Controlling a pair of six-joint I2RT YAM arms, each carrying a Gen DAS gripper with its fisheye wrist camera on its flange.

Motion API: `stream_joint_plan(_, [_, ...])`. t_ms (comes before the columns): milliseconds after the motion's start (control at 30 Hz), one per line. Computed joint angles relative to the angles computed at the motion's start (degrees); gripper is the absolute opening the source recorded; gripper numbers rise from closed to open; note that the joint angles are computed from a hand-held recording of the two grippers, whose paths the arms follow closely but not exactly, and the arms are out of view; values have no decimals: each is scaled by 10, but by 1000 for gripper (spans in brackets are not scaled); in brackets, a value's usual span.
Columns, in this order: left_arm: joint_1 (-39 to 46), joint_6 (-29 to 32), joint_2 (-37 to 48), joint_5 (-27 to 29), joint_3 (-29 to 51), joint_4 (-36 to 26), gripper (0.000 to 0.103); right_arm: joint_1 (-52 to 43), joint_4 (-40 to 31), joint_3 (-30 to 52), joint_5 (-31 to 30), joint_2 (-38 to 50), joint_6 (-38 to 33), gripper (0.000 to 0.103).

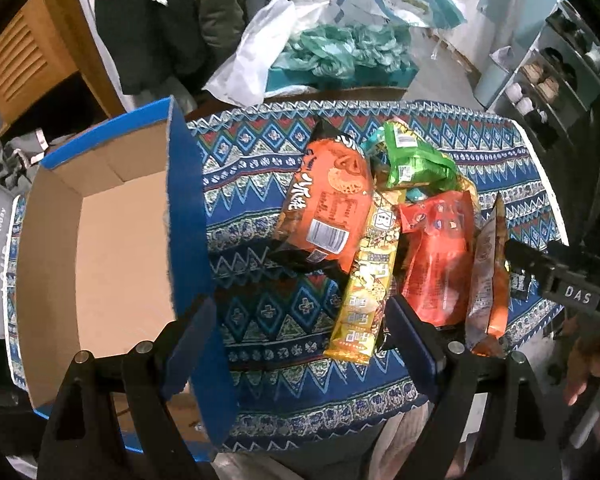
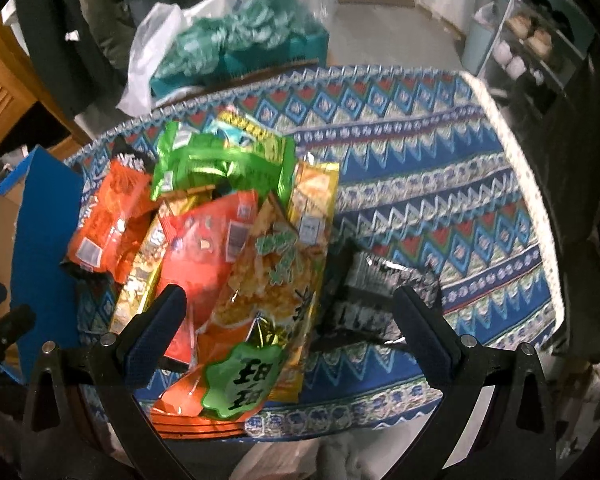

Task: Organize snacks
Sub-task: 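Grasp the orange snack bag with the left tool while the right tool grasps the green-labelled chip bag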

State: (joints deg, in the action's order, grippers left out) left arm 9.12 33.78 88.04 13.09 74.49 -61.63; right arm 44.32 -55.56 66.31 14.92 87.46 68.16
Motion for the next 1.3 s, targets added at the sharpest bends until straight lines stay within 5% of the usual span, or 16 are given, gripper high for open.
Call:
stream_joint_plan(367, [-46, -24, 34, -24, -2, 29, 88, -18, 63, -34, -54, 40, 2, 94])
stream_joint_plan(500, [-73, -38, 52, -38, 9, 44, 88, -30, 101, -50, -82, 45, -15, 77])
stream_joint_plan(633, [-100, -71, 91, -37, 33, 45, 88, -43, 133, -68, -103, 46, -29, 71])
stream_joint_plan(767, [-125, -96, 129, -58, 44, 68, 88, -44, 130, -66, -83, 40, -48, 47])
stream_joint_plan(1300, [-150, -109, 240, -79, 86, 110, 87, -81, 148, -66, -72, 40, -90, 39])
